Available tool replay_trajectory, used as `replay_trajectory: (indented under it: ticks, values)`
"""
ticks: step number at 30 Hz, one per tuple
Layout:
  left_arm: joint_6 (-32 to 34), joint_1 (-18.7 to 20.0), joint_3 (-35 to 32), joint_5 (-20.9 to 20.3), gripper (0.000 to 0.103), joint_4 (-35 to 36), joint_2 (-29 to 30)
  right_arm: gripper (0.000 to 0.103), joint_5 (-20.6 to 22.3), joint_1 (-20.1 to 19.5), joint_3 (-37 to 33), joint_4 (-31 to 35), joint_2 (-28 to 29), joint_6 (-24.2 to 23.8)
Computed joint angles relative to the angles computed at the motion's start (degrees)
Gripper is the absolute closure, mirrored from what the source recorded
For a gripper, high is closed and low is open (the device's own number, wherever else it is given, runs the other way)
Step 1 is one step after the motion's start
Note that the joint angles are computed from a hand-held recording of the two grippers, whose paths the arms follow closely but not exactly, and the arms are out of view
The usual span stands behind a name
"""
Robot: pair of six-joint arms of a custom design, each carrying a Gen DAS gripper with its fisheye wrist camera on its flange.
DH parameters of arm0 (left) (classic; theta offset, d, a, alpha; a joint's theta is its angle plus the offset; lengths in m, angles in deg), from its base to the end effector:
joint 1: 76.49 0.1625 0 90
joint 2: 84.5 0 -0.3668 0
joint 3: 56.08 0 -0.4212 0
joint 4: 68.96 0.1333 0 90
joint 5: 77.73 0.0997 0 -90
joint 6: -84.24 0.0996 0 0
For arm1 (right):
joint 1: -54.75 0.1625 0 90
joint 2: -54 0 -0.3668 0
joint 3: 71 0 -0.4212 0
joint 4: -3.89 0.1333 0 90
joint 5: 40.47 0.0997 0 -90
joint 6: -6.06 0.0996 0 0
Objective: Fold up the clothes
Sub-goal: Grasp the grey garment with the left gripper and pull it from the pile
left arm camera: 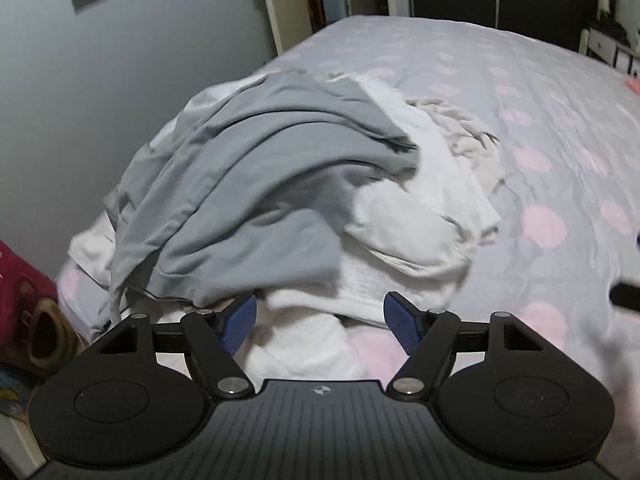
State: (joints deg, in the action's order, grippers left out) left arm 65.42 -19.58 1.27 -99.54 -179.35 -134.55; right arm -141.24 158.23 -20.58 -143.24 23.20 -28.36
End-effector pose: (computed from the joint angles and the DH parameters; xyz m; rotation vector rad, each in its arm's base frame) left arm -0.2251 -0.7590 0.3767 0.0955 2.0295 -0.8091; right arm 0.3098 -0.8003 0.1920 1.0228 -2.5167 0.8601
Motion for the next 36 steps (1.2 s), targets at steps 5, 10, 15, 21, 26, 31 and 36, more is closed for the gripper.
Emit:
replay_trajectory:
  ticks: [5, 10, 15, 21, 26, 31, 36]
  values:
    - [20.64, 2.78, -1.42, 1.94, 0.042, -21.67, 1.77, 0.005, 1.3, -0.36, -4.92, 3.15, 3.65, 1.04]
    - [32.11, 6.21, -7.38, -0.48, 0.055, -34.56, 5.72, 0.005, 0.52, -0.6, -9.19, 4.65, 7.45, -0.75]
    - [45.65, 8.23, -15.85, -1.4, 0.064, -40.77, 12.37, 0.005, 0.71, -1.1, -14.58, 8.63, 11.23, -0.23]
    - [57.18, 9.18, -26.9, 0.1, 0.063, -44.43, 20.79, 0.005, 0.23, -1.56, -20.43, 12.58, 15.25, 0.31]
    - [66.89, 7.67, -37.65, 0.1, 0.093, -52.64, 27.65, 0.005, 0.85, -1.79, -22.14, 12.85, 16.41, 0.17]
    - [70.68, 4.38, -37.65, -3.03, 0.102, -57.43, 28.09, 0.005, 0.14, -1.69, -22.02, 11.38, 16.23, 0.77]
    - [64.67, 0.24, -22.07, -9.58, 0.102, -56.2, 19.46, 0.005, -1.42, -1.2, -17.73, 6.5, 12.96, 2.21]
